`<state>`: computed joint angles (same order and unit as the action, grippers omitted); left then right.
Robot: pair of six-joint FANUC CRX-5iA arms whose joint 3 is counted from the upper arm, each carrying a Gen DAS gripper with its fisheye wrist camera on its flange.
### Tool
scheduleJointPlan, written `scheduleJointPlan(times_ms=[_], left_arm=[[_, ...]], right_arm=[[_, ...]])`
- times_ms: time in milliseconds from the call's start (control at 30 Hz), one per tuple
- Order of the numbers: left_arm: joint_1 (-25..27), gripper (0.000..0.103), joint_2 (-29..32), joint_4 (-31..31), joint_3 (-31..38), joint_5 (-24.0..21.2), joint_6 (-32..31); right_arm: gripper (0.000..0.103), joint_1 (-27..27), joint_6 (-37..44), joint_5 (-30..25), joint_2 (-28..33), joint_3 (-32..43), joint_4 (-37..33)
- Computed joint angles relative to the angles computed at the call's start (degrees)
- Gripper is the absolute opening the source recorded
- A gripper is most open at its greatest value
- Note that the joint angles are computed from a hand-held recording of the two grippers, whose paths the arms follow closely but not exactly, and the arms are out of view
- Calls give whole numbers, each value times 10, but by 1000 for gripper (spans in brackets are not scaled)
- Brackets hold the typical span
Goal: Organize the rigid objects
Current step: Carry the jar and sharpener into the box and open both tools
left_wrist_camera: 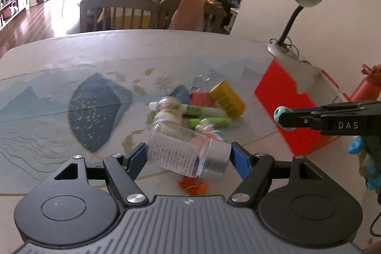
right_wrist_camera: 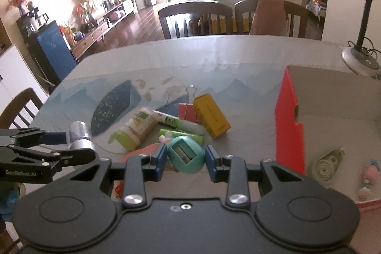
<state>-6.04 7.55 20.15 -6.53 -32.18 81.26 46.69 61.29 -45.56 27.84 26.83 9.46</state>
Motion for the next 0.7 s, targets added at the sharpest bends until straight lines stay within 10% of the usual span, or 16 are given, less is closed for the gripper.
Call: scheduleJointPlan(times_ms=[700], left_arm=[[-81, 75, 69, -60, 167, -64, 72]], right_arm=[[34, -32, -75, 69, -90, -122, 79]])
